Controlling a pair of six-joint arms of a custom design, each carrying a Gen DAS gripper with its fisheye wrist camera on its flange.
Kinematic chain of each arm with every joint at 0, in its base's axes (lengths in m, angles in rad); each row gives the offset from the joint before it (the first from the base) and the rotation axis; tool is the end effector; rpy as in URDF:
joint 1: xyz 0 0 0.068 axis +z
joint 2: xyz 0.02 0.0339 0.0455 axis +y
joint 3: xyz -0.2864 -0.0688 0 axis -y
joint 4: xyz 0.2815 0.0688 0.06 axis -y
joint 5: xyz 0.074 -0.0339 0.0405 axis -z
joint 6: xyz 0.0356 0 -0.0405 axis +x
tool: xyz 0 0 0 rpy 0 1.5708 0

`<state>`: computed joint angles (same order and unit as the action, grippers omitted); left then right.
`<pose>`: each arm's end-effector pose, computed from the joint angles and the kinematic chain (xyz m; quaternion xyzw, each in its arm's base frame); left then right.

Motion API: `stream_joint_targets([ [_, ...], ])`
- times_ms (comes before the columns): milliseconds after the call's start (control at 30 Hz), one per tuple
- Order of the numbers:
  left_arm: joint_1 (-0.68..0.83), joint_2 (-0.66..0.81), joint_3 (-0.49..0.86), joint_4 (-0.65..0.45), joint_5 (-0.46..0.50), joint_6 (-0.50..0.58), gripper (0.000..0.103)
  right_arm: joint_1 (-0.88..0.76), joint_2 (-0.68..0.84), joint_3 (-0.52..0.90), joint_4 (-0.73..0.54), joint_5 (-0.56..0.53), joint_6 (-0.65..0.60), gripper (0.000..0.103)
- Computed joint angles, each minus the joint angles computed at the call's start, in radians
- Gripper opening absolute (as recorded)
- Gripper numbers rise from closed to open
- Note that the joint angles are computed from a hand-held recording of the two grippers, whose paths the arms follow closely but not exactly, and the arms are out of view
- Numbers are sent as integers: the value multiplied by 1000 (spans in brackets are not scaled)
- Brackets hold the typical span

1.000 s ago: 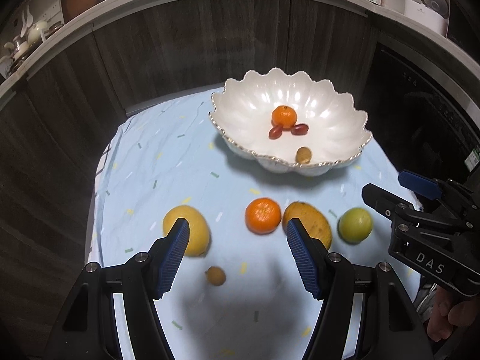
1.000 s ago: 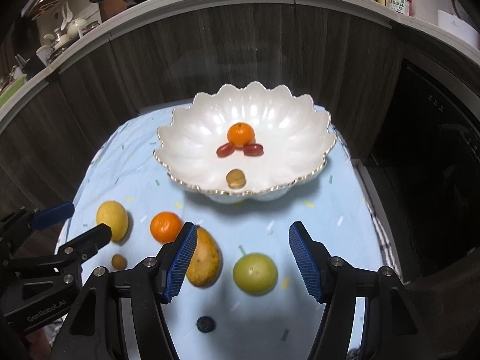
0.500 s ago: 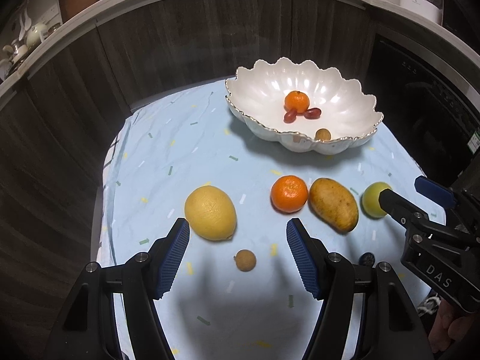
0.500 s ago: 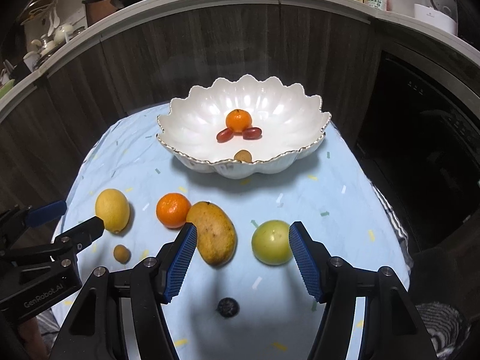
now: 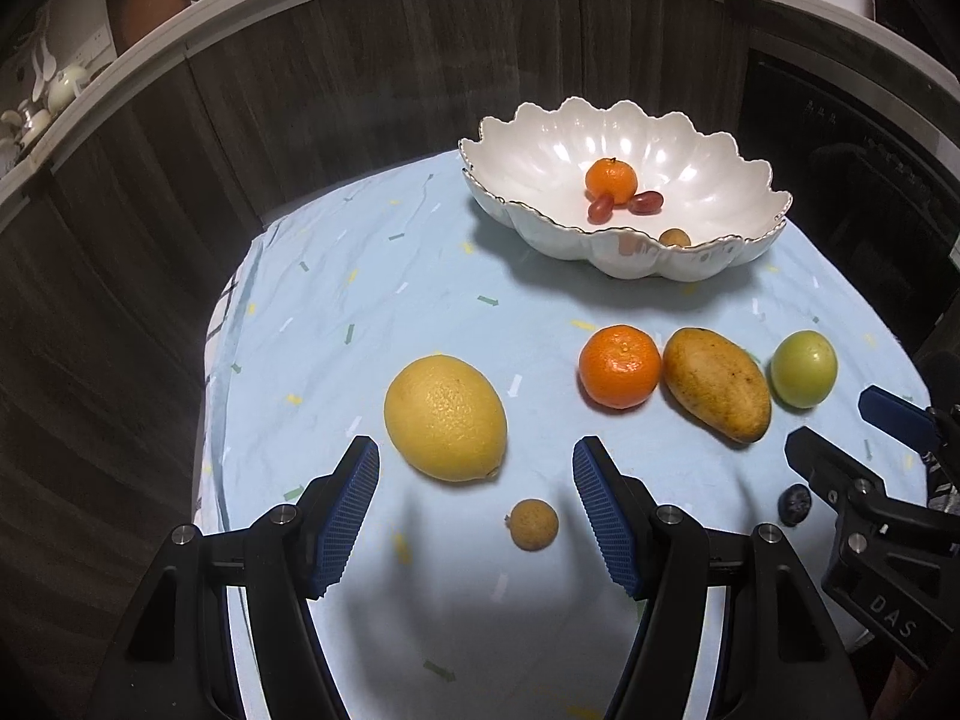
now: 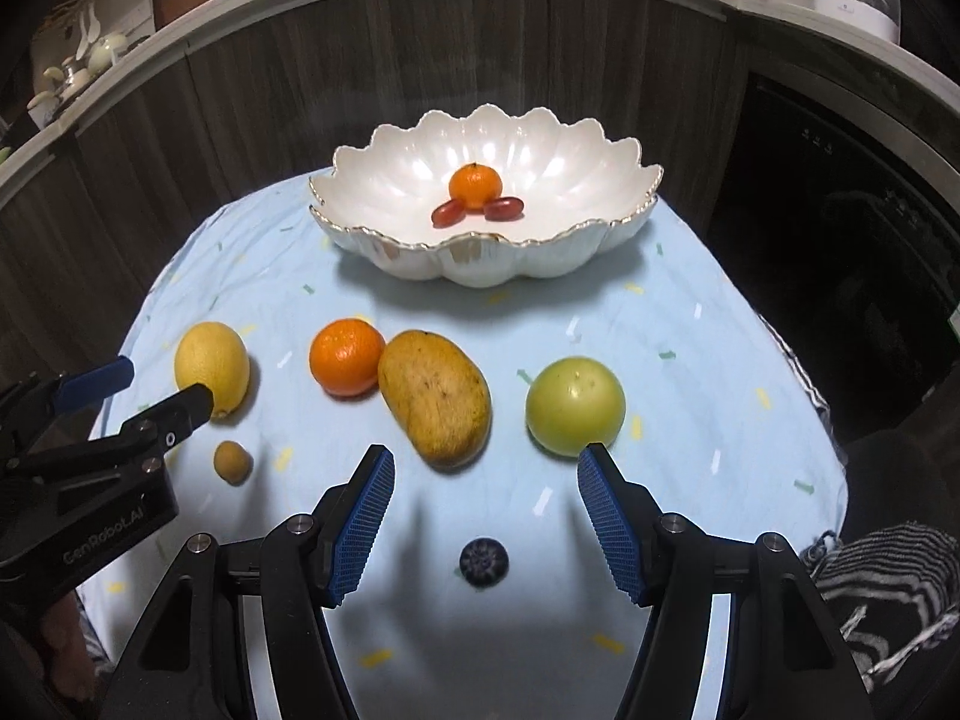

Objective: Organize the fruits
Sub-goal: 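Withdraw both open grippers from the bowl back over the remaining fruits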

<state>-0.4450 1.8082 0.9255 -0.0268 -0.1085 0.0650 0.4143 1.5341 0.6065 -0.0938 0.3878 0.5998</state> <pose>0.3443 -0.1599 0.1262 0.2212 0.9183 -0.0109 0.3280 0.2637 0.1013 0.1192 0.1395 0.9356 -0.0329 0.3227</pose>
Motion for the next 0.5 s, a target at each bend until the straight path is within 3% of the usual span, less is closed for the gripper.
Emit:
stream_joint_targets([
  [500, -34, 18, -98, 180, -45, 32, 66, 16, 42, -70, 100, -15, -41, 65],
])
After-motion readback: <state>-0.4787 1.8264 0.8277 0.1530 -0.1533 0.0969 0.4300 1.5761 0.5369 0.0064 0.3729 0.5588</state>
